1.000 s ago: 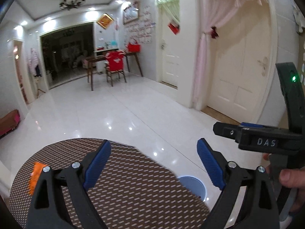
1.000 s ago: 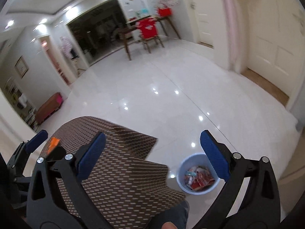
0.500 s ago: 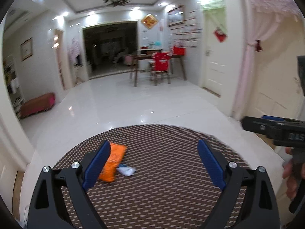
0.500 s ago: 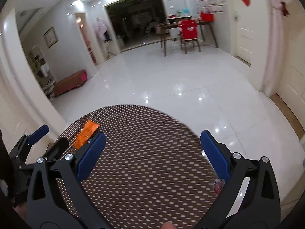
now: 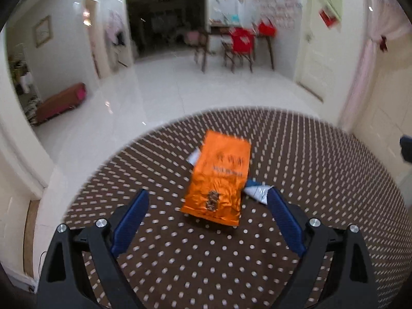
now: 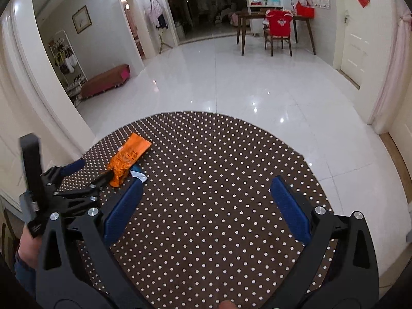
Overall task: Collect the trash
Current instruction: 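Move both open tools back over the table, then grasp the orange tea bag with the left tool while the right tool grasps the blue tube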
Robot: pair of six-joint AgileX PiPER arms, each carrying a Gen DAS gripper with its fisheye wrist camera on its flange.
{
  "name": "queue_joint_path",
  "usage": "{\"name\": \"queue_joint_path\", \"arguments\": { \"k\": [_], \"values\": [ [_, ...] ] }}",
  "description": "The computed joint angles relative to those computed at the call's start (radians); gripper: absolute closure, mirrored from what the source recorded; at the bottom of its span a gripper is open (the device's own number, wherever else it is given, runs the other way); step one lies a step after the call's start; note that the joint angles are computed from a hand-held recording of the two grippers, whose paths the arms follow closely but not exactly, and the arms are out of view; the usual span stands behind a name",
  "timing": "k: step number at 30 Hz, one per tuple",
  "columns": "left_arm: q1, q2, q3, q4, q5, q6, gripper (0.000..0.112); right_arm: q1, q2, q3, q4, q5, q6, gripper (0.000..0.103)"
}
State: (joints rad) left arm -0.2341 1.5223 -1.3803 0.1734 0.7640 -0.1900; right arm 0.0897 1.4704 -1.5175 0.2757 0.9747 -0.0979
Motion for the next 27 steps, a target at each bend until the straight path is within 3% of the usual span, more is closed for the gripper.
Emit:
{"name": "queue_joint_path", "arguments": {
  "k": [2,5,8,14,20,25,26,27],
  "values": [
    [0.004,0.063,-0.044,0.013,0.020,0.033,0.021,0.003,0.026,-0.008,-0.003,0.004,-0.002,0.006],
    [0.052,0.125,-0.115,-0.077,0.056,0.135,0.023,0.002,0.052,-0.010,0.001,0.006,-0.016,0.006],
    [0.097,0.150,-0.152,-0.213,0.080,0.268,0.058,0.003,0.074,-0.008,0.011,0.008,-0.043,0.006],
    [0.133,0.058,-0.029,-0.262,0.047,0.285,0.059,0.064,0.210,-0.108,0.041,0.036,-0.104,0.006],
    [0.207,-0.132,0.154,-0.227,0.011,0.167,0.059,0.188,0.424,-0.330,0.011,0.105,-0.152,0.007],
    [0.274,-0.249,0.242,-0.226,0.023,0.119,0.059,0.317,0.557,-0.505,-0.100,0.117,-0.178,0.024],
    [0.284,-0.271,0.253,-0.226,0.031,0.118,0.059,0.331,0.564,-0.509,-0.102,0.103,-0.185,0.037],
    [0.289,-0.291,0.260,-0.229,0.040,0.117,0.059,0.335,0.565,-0.512,-0.089,0.099,-0.193,0.065]
  ]
}}
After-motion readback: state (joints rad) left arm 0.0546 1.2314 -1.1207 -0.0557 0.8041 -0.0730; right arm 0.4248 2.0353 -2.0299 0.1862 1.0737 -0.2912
